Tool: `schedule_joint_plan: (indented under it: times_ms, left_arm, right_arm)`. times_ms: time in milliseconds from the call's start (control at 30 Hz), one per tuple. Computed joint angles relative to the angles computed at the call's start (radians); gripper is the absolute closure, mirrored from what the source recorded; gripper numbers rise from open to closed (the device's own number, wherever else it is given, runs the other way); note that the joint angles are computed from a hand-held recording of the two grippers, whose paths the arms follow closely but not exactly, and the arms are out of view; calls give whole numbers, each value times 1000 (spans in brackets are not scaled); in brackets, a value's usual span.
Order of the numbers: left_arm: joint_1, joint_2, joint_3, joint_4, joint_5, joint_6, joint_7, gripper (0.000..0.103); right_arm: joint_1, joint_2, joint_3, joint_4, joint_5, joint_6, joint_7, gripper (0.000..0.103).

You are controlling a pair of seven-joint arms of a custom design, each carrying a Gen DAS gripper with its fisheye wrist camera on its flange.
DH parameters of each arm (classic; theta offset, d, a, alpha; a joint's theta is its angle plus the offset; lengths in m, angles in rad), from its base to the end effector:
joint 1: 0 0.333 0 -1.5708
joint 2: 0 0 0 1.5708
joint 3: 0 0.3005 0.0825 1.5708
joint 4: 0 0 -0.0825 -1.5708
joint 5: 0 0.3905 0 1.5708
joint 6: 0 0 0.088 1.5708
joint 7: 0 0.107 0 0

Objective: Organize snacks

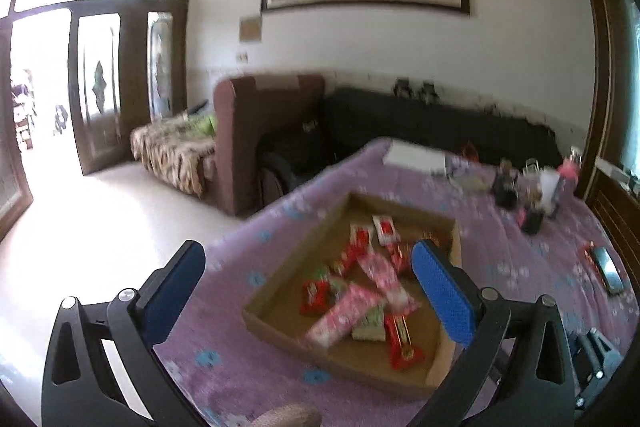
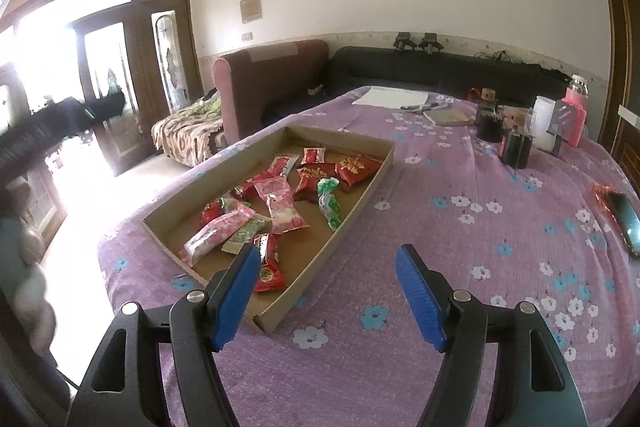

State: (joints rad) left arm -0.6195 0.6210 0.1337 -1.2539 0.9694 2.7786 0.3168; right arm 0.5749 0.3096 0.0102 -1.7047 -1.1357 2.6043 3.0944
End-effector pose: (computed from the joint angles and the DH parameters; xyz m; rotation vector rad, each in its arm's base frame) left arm 0.6497 -0.4186 0.4758 -1.5188 1.6190 -1.0696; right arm 0.5616 0.3939 0.4503 -1.5460 1.7030 -0.8242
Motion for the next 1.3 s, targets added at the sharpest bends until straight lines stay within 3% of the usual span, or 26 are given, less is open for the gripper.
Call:
schedule_joint_plan:
  times_ms: [167,267,333,633,1300]
  left_arm:
    - [75,92,-134,111,-240,-91,287,0]
    - [101,158,-196,201,-386,-174,438,0]
    - [104,185,-208,237,-453,-218,490,0]
    - [66,187,-139,220,-562,-215,541,0]
    - [78,223,-133,262,-641,-248,586,0]
  right_arm:
    - [2,-2,-2,3,-11,-10,-2,26]
    - [0,3,0,8,-4,-8,-8,26]
    - [-2,11,2,16,8,-8,-22,26]
    - [10,64,-7,69,72,-4,-104,25]
    - [50,140,-36,157,179,-10,-246,23]
